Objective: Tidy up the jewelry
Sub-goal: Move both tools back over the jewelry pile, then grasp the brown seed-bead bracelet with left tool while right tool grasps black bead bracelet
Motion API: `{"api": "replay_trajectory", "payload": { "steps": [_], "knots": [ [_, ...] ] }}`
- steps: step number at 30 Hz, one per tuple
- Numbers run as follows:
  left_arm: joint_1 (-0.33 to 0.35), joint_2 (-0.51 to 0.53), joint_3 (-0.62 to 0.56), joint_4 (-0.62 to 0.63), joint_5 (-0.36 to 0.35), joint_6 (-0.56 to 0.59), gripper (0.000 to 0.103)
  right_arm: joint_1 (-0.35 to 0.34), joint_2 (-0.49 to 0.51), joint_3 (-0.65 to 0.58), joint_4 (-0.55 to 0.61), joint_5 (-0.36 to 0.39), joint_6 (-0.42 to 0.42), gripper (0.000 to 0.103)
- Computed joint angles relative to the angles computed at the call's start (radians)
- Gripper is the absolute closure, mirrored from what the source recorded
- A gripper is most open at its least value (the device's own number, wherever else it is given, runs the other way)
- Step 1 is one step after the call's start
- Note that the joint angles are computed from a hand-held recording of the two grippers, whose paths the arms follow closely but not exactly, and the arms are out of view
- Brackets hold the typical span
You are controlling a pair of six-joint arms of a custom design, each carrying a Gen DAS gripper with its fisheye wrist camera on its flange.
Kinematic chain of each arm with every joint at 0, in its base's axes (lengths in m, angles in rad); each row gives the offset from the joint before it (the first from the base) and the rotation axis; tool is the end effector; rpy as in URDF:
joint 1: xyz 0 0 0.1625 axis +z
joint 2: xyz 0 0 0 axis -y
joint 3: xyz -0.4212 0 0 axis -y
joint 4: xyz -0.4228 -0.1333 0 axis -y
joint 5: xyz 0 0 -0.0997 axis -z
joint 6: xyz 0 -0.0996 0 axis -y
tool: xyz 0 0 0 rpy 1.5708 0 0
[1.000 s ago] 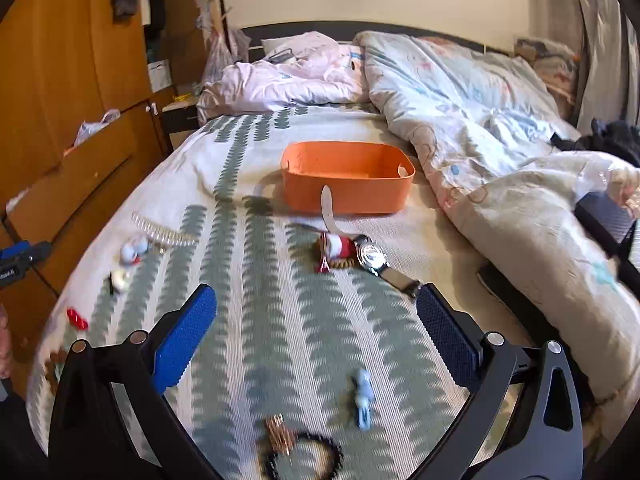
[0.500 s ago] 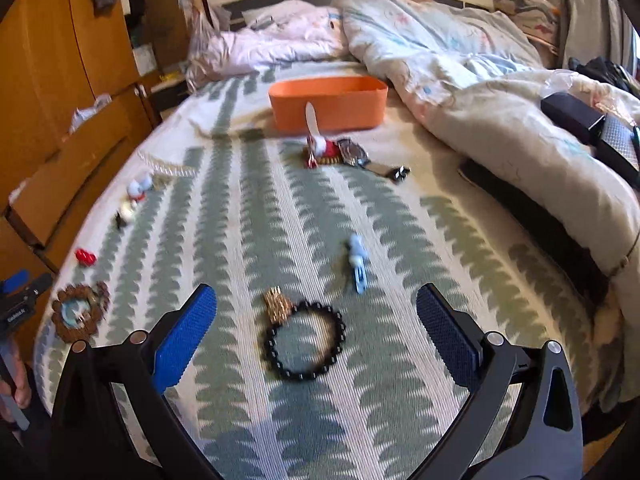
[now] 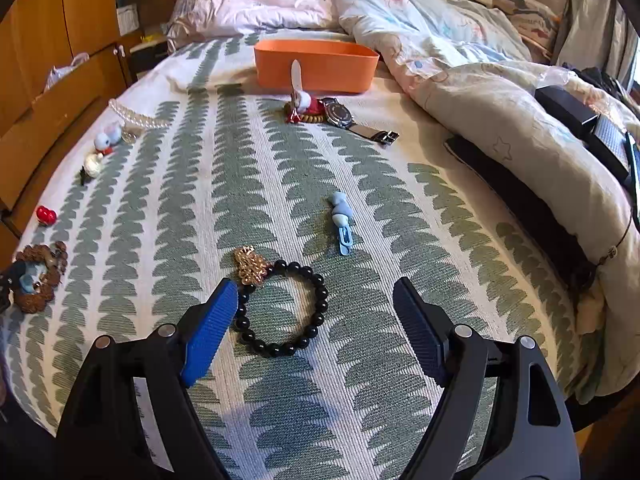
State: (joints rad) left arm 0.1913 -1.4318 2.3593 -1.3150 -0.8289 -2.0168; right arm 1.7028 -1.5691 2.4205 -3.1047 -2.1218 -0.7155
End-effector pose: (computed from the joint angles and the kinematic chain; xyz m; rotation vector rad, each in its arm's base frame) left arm -0.2384 -0.2505 0.1213 -0.1230 1.9491 -0.8902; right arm 0.1344 -0.3960 0.2627 0.7552 -2.2509 0.6115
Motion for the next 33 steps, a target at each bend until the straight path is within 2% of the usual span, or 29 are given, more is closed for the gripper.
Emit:
{"api": "replay_trajectory", "payload": {
  "steps": [6, 12, 17, 22, 28, 30, 32, 33],
  "knots": [
    [0.034, 0.002, 0.006, -0.043, -0.025, 0.032, 0.017, -0.005, 0.0, -0.009, 0.008, -0.015, 0.025, 0.023],
    [0.045, 0.034, -0.001, -0.05, -0.032, 0.045, 0.017, 0.005, 0.053, -0.018, -0.031, -0.096, 0.015, 0.024],
    [0.047, 0.019, 0.001, -0.047, -0.04, 0.033, 0.017, 0.007, 0.09, -0.036, 0.0, -0.154, 0.027, 0.034],
    [0.058, 0.005, 0.009, -0.045, -0.049, 0.02, 0.017, 0.019, 0.137, -0.041, -0.035, -0.207, -0.002, 0.035],
    [0.062, 0.01, 0.008, -0.035, -0.051, 0.013, 0.017, 0.017, 0.153, -0.049, -0.03, -0.223, 0.005, 0.035],
    [0.063, 0.006, 0.009, -0.035, -0.051, 0.011, 0.017, 0.015, 0.151, -0.05, -0.017, -0.217, 0.012, 0.038],
    [0.064, 0.004, 0.01, -0.036, -0.05, 0.009, 0.021, 0.007, 0.133, -0.056, 0.042, -0.188, 0.043, 0.05],
    [0.065, 0.0, 0.013, -0.041, -0.049, 0.011, 0.025, 0.004, 0.125, -0.057, 0.066, -0.174, 0.057, 0.053]
  ]
}}
